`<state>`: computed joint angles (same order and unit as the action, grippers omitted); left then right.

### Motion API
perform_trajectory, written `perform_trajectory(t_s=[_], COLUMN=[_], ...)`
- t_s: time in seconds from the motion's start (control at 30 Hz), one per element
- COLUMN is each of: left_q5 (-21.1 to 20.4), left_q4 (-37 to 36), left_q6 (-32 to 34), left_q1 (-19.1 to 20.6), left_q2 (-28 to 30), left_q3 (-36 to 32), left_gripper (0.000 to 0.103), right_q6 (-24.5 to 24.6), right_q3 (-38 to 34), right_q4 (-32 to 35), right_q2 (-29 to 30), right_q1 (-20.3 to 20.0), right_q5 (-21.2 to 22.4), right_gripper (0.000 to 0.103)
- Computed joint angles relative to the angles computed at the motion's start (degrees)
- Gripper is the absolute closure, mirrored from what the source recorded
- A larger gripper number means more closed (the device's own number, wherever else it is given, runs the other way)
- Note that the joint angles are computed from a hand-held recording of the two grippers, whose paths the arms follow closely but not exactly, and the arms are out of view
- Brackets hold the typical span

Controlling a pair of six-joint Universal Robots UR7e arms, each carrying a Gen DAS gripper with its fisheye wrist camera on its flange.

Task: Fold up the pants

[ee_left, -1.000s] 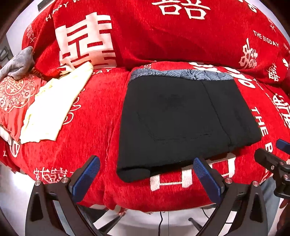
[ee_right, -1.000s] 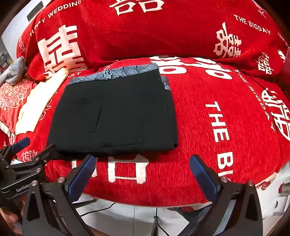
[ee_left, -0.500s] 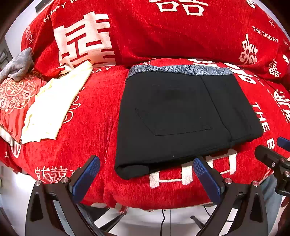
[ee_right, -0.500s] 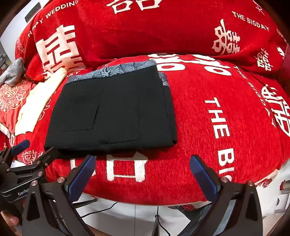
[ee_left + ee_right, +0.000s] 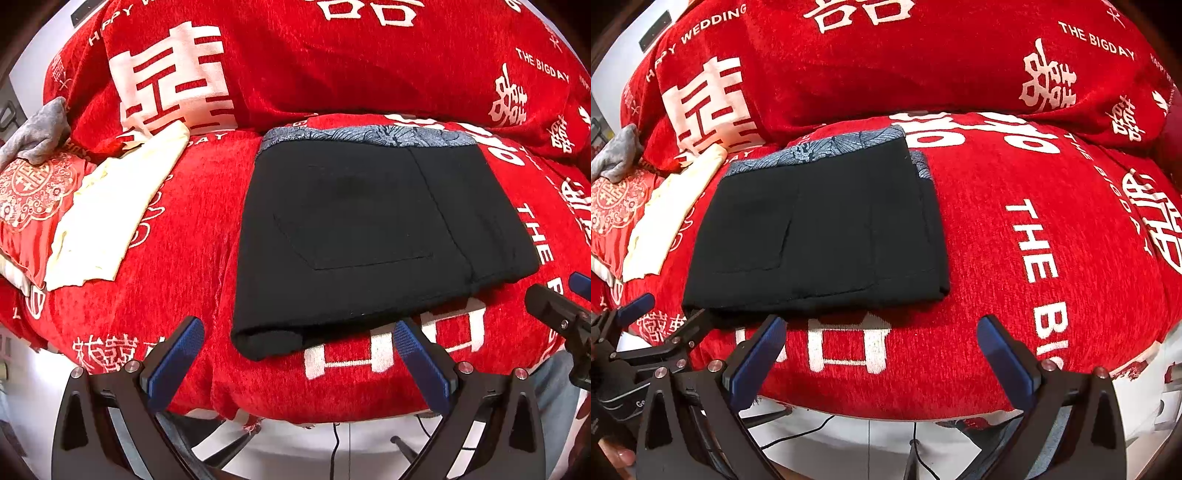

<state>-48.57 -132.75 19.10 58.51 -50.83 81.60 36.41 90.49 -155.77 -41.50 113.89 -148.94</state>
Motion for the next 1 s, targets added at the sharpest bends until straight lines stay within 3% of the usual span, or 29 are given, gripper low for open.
perform_trajectory(t_s=[1.0], left_q5=[-0.6], left_q4=[0.6], left_q6=[-0.1], left_q1=[0.2], left_q2=[0.3], left_q3=[-0.1], left_gripper=[0.000], right_q6=[-0.2], right_q3=[-0.4], right_q4=[0.6], right_q2=[0.2], right_q1=[-0.4], right_q5=[0.5], right_gripper=[0.000])
